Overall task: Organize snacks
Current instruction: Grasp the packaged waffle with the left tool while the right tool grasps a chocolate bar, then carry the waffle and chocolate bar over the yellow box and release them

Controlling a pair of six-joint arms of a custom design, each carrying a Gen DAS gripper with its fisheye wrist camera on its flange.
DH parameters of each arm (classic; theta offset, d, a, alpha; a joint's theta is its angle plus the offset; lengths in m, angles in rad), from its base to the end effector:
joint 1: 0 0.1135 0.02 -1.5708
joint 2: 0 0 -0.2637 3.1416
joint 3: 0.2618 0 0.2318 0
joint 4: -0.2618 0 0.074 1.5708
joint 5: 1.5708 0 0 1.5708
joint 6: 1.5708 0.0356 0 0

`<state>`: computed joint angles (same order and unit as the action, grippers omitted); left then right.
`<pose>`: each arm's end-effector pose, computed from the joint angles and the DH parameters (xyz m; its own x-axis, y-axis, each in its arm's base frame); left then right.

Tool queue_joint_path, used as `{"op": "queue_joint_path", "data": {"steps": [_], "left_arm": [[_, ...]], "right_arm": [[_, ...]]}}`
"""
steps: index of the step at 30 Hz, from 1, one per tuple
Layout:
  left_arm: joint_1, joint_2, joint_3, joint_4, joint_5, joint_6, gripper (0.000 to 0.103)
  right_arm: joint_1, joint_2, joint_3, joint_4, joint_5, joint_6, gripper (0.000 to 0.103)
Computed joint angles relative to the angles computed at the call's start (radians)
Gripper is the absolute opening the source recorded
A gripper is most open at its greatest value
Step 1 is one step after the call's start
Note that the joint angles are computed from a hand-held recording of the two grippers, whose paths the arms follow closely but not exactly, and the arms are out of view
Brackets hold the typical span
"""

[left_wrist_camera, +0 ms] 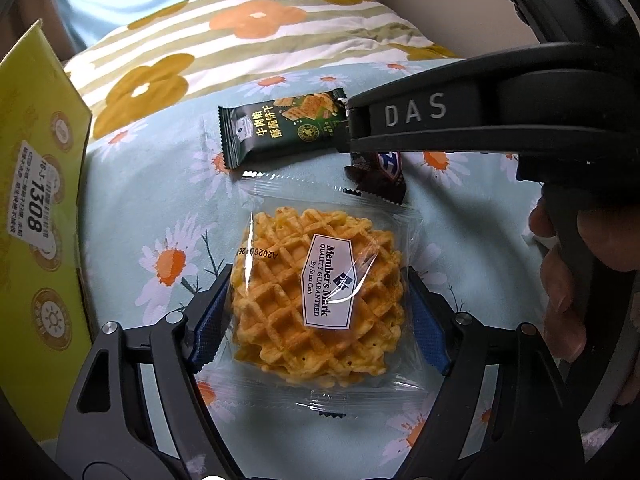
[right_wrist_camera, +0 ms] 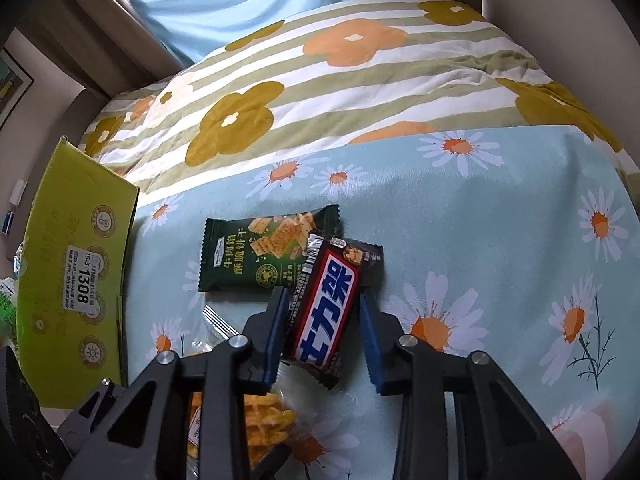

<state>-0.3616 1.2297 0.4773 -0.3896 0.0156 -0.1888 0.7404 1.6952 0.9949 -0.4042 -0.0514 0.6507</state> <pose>0.1699 -0.0648 0.1531 -0.9031 0.1409 -0.4057 0.1938 0.9767 -0.0920 0.2290 0.2117 0.1789 -0.9431 -0.0423 -0.3299 -0.1502 0.9392 0.3088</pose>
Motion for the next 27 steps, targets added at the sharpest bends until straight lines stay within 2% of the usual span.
{"op": "queue_joint_path", "data": {"steps": [10,15,22,25,27], "left_arm": [[-0.019,-0.032,0.056,-0.072,-0.015,-0.02,0.075],[-0.037,-0.098,0.116,-0.153,-0.038,-0.037,0.075],[-0.026,-0.192,0.28,-0.329,-0.097,-0.062,0.075],[0.038,-0.213,0.376,-0.406,-0.093,-0.045,0.075],[0.121,-0.216,0.455,-0.471,-0.055,-0.02,0.075]], "right_arm": [[-0.025,-0.108,-0.032,-0.015,-0.029,-0.006,0.03],[-0.041,-0.215,-0.005,-0.09,-0.03,-0.016,0.03],[-0.037,-0.308,0.146,-0.246,-0.019,-0.051,0.03],[-0.02,-0.323,0.236,-0.293,-0.012,-0.077,0.03],[0.001,-0.31,0.322,-0.328,-0.002,-0.106,0.03]]}}
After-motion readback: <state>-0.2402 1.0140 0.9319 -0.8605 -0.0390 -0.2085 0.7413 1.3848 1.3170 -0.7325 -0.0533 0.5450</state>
